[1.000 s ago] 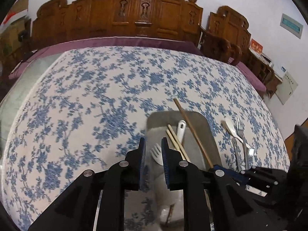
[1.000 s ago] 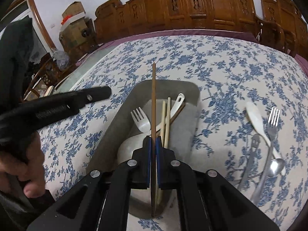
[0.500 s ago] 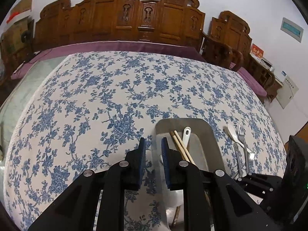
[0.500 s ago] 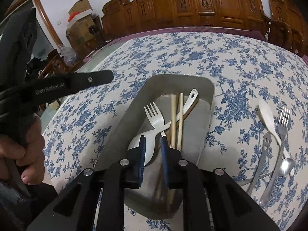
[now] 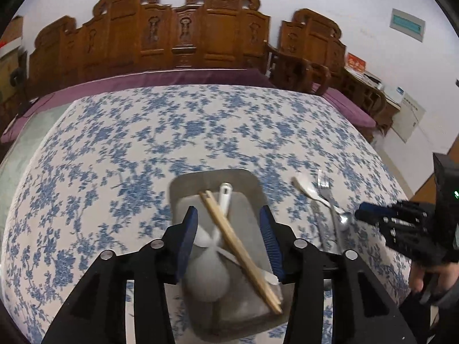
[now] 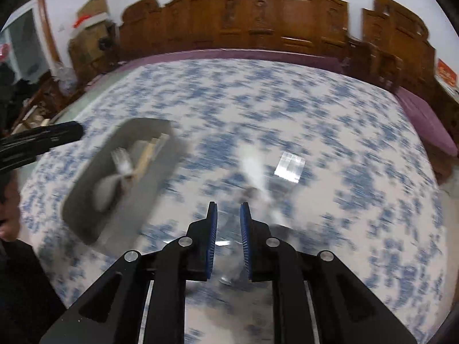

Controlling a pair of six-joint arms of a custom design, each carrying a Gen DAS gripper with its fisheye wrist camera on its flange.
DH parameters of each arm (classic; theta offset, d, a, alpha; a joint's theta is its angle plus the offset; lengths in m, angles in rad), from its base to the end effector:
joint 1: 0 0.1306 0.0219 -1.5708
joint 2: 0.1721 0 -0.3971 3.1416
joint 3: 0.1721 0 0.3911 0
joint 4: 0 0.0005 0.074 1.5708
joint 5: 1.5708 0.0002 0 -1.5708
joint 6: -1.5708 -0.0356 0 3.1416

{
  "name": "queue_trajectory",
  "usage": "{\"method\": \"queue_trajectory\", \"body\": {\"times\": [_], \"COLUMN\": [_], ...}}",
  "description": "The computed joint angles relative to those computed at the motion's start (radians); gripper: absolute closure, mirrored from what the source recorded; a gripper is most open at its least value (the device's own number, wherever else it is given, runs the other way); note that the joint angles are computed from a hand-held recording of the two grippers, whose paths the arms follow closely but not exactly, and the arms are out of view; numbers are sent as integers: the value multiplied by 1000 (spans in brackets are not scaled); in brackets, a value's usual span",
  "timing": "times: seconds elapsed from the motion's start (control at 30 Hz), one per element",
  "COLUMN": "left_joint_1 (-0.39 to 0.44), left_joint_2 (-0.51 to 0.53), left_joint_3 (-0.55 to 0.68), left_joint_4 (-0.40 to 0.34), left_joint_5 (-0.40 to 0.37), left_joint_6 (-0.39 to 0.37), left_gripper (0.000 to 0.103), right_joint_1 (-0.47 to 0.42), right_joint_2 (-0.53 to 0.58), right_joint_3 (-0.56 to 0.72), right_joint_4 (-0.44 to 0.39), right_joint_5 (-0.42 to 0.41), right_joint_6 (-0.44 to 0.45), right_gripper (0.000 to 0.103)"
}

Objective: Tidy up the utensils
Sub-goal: 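Grasp a steel fork by its handle with the right tool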

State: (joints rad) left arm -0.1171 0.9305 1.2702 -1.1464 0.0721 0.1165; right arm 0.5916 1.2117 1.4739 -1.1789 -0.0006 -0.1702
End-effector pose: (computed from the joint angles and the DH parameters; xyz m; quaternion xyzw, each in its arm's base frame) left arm 0.2847 -0.0366 0.5361 0.0137 0.9273 -0.0766 0.3661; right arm 0.3259 0.2184 0.5351 -0.1981 0.9260 0.1197 0.2981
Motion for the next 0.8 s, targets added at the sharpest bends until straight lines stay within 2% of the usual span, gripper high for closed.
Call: {"method": "queue_trajectory", "body": {"times": [0.13, 0.23, 0.4, 0.53, 0.8], "left_joint_1": [-62, -98, -155, -186, -219], "left_joint_2": [0, -1, 3, 1, 2], "left_joint_3": [-6, -17, -23, -32, -37], "left_joint_4": [4, 14, 15, 15, 15], "left_joint_5": [-24, -37, -62, -74, -91], "left_joint_6": [19, 30, 49, 54, 52], "left_gripper": [59, 46, 45, 45, 45], "right_joint_1": [-36, -33, -11, -8, -49], "right_joint_2": [-20, -7, 27, 45, 144], "right_joint_3": [-45, -60, -83, -74, 14], "right_joint_4": [2, -6, -13, 18, -27], "right_joint_5": [-8, -25, -16, 24, 39], "right_joint_6": [3, -6, -41, -55, -15], "right_gripper": [85, 85, 85, 85, 85]}}
